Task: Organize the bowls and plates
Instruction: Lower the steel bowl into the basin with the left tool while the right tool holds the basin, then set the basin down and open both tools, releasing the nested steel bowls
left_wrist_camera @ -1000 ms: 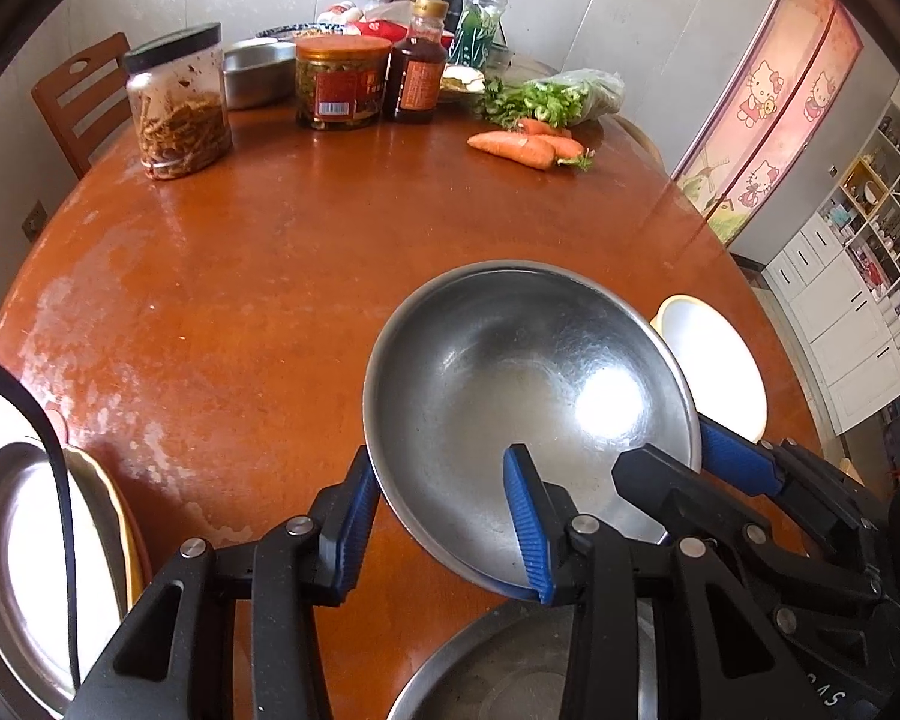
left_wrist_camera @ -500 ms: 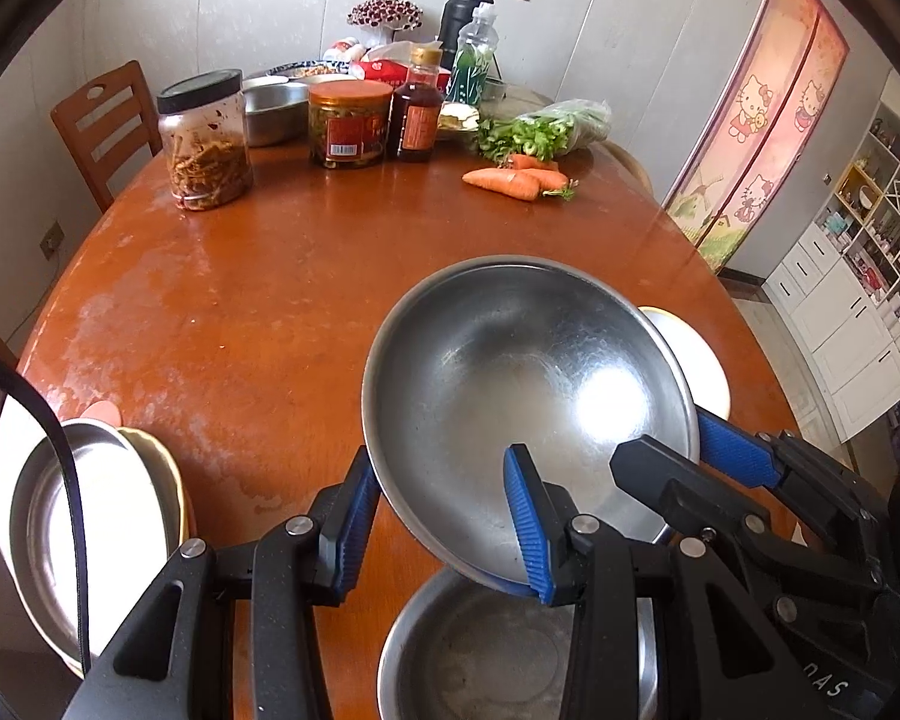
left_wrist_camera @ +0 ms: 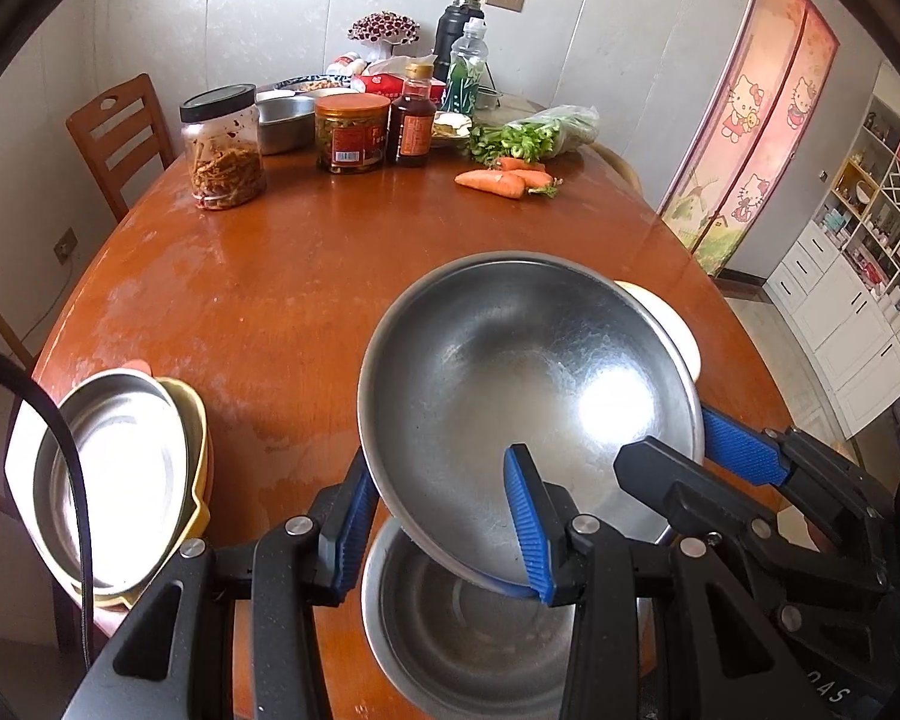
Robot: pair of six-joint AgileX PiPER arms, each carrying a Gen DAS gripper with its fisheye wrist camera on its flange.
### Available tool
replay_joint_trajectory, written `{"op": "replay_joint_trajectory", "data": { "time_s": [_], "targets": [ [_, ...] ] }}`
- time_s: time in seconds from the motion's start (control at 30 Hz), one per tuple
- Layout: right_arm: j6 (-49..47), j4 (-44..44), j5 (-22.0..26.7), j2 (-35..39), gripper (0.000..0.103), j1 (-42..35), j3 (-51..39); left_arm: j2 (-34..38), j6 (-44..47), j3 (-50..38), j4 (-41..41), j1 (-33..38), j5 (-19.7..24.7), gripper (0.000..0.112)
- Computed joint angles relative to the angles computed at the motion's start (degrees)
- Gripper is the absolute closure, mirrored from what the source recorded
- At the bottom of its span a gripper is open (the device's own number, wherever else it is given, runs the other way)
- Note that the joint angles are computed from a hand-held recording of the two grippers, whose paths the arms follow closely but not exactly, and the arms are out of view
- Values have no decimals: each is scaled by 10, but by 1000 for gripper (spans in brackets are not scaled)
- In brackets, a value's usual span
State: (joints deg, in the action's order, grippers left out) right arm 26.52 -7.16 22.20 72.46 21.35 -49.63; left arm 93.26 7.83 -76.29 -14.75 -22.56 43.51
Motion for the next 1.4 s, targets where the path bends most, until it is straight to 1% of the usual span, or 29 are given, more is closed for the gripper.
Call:
{"op": "replay_joint_trajectory", "data": {
  "time_s": [0.23,0.4,0.7,1.1,1.27,1.4],
  "targets": [
    [60,-49,10,-39,58,30,34,-35,-8,52,10,-11,-17,70],
    [125,-101,16,-67,58,59,65,-56,-12,90,13,-20,-31,70],
    [184,-144,20,-96,58,89,102,-85,-26,140,20,-32,-51,70],
    [154,-105,3,-117,58,80,144,-83,-58,169,43,-56,-66,70],
    [105,-56,-9,-109,58,64,152,-75,-74,170,59,-62,-68,70],
    [81,-33,-14,-101,58,58,153,-69,-76,169,64,-62,-69,70]
  ]
}}
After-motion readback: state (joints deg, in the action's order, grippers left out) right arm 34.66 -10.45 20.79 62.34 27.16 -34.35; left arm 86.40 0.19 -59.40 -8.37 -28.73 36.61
